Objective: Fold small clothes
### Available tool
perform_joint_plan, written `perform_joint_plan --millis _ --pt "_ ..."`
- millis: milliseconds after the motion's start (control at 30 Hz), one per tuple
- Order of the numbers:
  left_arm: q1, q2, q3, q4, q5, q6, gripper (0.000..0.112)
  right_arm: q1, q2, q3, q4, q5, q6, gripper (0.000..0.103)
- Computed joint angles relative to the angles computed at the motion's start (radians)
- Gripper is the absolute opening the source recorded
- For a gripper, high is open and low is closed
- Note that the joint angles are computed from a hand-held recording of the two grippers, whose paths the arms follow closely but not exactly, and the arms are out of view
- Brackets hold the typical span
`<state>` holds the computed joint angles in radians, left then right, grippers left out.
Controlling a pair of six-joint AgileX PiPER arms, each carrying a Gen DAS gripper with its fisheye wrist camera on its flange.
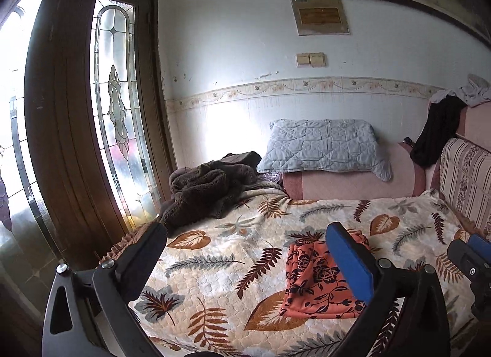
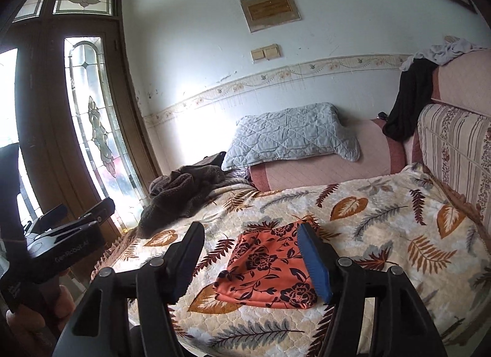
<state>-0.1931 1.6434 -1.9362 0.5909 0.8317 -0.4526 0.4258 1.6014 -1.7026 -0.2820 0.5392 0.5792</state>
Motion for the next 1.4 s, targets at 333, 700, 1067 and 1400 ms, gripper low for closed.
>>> perform_joint_plan --millis 333,700,1067,1400 --pt "-0.007 -0.083 0.010 -0.017 0.017 0.021 0.103 0.110 -0.072 -0.003 -0.223 0.083 0.190 0.071" --pt "0.005 -0.140 0.035 -0.026 0.019 0.039 0.103 0.151 -0.075 -0.050 -0.289 0.210 0.257 0.071" --pt "0.009 -0.163 0.051 -0.051 0.024 0.055 0.103 0.140 -0.115 -0.020 -0.297 0.308 0.291 0.071" --pt "-0.012 -0.170 0.057 -0.039 0.026 0.051 0.103 0.174 -0.164 -0.015 -0.387 0.335 0.339 0.071"
